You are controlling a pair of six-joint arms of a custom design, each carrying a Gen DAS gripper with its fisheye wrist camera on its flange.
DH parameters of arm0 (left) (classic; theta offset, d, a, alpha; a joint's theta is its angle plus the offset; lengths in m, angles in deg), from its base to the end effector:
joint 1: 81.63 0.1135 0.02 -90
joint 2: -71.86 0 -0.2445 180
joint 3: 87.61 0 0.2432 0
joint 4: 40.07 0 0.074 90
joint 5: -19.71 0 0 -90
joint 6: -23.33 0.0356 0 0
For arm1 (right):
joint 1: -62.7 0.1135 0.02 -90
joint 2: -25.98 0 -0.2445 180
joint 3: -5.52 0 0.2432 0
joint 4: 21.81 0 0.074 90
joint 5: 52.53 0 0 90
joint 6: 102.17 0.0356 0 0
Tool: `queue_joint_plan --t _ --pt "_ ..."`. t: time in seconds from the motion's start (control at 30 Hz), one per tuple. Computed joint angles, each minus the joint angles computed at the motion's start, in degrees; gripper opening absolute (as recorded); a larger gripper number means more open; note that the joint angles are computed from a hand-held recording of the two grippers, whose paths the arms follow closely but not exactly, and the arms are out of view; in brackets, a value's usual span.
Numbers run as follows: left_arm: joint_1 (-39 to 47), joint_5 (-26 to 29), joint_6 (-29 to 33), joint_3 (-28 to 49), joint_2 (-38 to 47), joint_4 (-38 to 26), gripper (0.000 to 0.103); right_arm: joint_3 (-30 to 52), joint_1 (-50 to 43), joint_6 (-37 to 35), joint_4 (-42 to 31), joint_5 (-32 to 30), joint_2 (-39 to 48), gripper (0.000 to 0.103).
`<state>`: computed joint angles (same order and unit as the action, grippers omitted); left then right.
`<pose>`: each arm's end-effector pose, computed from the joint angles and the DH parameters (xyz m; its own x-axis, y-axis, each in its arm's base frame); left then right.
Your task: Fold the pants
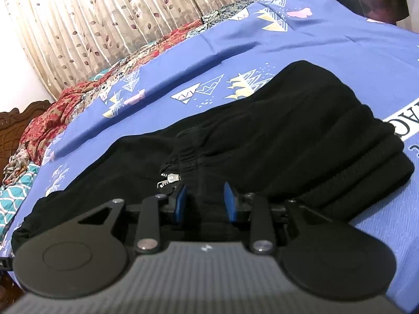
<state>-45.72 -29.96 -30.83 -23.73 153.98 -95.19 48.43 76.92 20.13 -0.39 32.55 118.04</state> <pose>0.2131 0.1259 0.1827 -0.8030 -0.0304 -0.5952 0.2136 0.9177 -0.3350 0.2753 0.0729 0.1229 -0.5514 0.4095 -0.7269 -0.0281 0.8617 0.5067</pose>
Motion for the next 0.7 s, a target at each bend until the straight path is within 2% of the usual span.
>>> queue_joint_plan --t 0.7 --pt "0.24 0.35 -0.44 0.33 1.12 0.47 0.054 -0.77 0.24 0.45 2.63 0.50 0.96 0.034"
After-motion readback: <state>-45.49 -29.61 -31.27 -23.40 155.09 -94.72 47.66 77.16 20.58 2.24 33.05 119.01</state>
